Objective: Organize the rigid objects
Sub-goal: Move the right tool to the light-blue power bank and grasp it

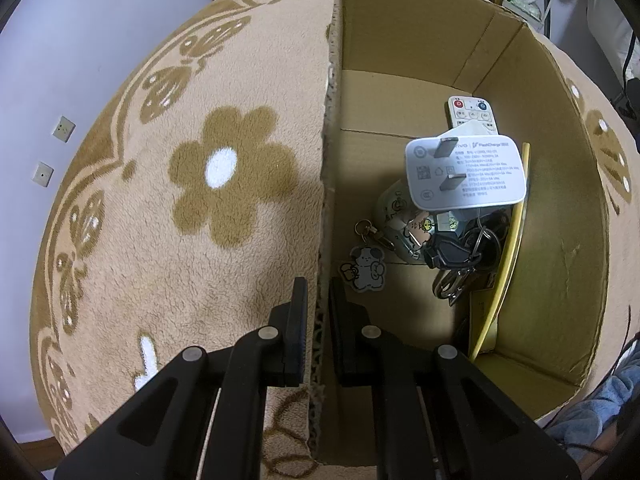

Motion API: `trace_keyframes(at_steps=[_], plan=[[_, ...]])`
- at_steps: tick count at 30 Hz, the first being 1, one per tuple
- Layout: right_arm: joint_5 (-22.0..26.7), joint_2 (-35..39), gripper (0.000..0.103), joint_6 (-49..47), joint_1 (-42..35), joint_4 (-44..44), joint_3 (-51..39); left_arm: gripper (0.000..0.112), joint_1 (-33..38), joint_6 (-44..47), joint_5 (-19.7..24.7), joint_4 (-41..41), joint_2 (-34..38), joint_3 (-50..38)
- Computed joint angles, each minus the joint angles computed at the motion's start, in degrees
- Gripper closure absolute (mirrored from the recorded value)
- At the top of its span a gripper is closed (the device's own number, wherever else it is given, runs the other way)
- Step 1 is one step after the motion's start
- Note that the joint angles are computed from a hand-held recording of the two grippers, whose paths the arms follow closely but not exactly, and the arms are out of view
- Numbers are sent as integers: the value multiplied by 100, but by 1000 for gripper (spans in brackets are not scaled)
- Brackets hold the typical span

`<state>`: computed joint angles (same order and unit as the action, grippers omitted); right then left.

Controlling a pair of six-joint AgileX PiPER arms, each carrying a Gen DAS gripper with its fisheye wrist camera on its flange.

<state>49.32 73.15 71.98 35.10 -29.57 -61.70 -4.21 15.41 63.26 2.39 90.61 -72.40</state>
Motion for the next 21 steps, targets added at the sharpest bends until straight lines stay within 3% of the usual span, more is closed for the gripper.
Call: trace_keyframes(at_steps=[11, 21], plan=[[-623, -249, 6, -320, -1087, 690, 760, 101, -3, -9, -41, 23, 7, 20], [-698, 521, 11, -872, -1243, 782, 586, 101, -11, 10, -58, 23, 9, 30]])
